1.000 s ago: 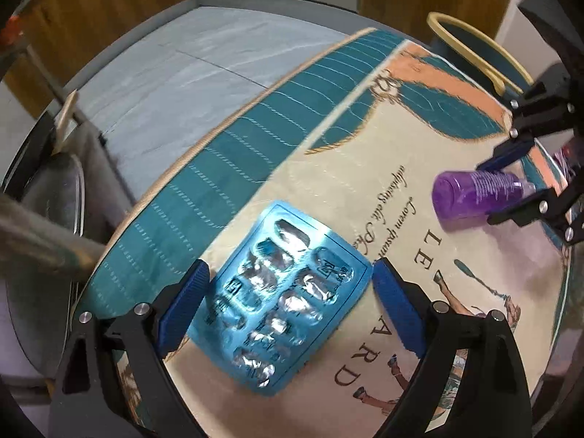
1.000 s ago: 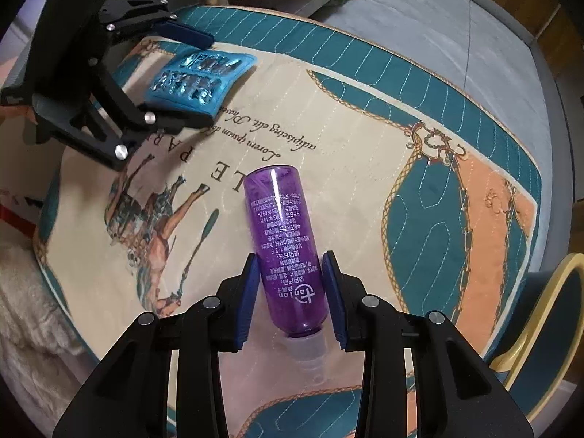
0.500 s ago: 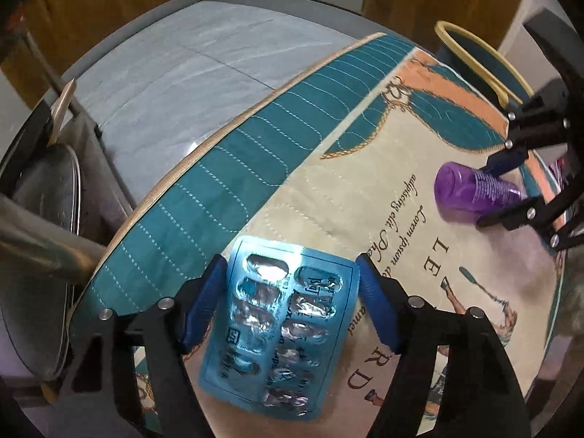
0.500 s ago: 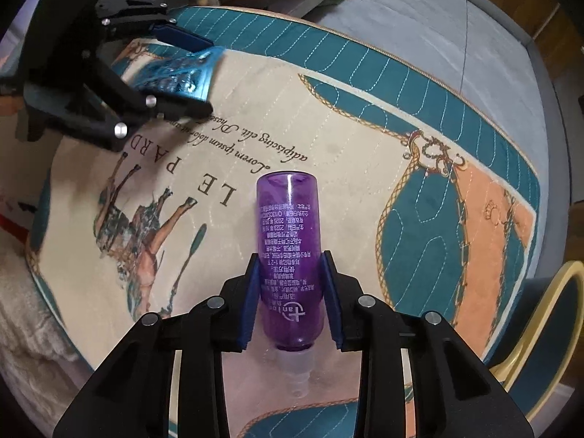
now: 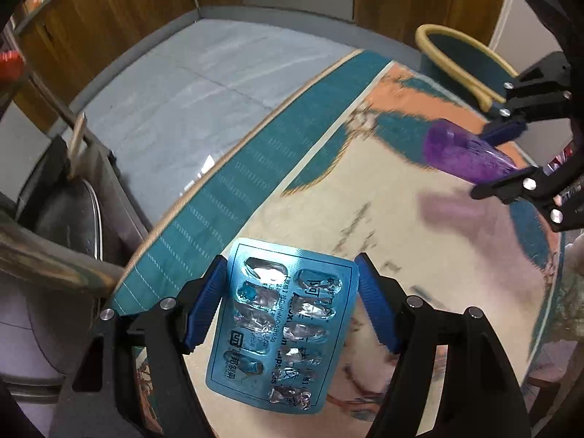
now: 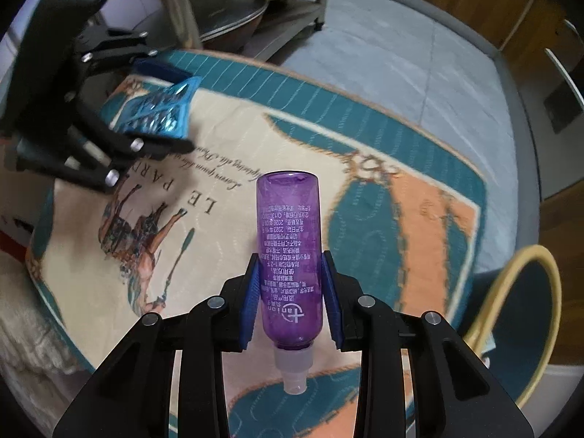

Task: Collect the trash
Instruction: 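Carry the spray bottle and blister pack over the teal bin with both tools, then open the right tool over the bin while the left tool releases the blister pack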

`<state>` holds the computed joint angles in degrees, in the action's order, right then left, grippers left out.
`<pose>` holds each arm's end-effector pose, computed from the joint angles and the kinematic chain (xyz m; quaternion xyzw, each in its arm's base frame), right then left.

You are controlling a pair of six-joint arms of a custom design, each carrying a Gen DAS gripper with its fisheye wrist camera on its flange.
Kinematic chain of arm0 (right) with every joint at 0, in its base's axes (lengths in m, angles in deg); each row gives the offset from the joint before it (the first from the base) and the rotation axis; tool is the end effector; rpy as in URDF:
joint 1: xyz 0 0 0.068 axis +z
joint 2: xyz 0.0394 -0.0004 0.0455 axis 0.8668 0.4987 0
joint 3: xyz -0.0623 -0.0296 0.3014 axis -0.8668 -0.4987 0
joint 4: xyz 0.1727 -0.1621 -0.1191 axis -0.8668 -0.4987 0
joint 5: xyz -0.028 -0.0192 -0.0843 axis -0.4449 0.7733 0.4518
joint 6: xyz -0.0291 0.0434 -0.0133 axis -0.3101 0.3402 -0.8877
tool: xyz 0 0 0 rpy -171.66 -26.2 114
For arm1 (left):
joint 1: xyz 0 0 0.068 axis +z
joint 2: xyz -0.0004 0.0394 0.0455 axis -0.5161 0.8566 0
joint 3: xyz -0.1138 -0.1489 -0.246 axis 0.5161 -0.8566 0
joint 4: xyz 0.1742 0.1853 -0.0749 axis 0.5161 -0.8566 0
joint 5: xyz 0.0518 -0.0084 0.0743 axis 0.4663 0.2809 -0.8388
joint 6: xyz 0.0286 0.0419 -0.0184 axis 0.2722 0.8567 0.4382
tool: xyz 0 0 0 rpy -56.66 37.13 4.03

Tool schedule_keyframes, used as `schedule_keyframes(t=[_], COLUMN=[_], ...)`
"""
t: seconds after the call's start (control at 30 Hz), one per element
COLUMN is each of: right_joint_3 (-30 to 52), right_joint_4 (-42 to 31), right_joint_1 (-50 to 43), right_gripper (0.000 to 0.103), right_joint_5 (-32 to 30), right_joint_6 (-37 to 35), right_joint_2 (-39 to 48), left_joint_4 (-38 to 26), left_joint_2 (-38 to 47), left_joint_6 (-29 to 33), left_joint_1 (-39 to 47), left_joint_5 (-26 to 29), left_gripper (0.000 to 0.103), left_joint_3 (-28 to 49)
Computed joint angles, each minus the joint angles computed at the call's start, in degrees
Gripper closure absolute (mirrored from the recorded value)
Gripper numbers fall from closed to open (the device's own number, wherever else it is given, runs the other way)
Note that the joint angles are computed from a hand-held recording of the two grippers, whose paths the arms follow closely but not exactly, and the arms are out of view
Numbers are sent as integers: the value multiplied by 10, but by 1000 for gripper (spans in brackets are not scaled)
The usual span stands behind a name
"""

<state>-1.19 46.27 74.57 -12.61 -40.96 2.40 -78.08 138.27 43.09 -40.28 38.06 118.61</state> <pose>0.2659 0.0733 0.1766 -0.4262 0.8921 0.0335 0.1461 0.2352 -0.0392 0.1610 0.2188 0.9509 -0.0006 0.2189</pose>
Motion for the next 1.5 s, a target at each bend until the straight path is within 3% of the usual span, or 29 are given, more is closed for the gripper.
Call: schedule_keyframes(t=[0.2, 0.4, 0.63, 0.83, 1.17, 1.5], right_joint_3=[-3, -1, 42, 71, 164, 251], right_joint_4=[-44, -80, -138, -153, -113, -100], right_joint_1=[-47, -108, -240, -366, -521, -546], right_gripper=[69, 69, 69, 69, 69, 69], right_joint_5=[-21, -47, -130, -181, -186, -169], right_joint_6=[-23, -54, -90, -130, -107, -62], right_joint_2=[-79, -142, -199, -193, -25, 111], left_joint_4=[-76, -146, -208, -162, -33, 60], left_joint_2=[-93, -159, -187, -129, 53, 248], left_joint_6=[-70, -168, -310, -341, -332, -320], left_joint_1=[-85, -196, -368, -455, -442, -430], left_joint_5=[-39, -121, -238, -287, -223, -208], left_gripper=[33, 33, 33, 33, 33, 32], left_joint_3=[20, 52, 112, 160, 236, 353])
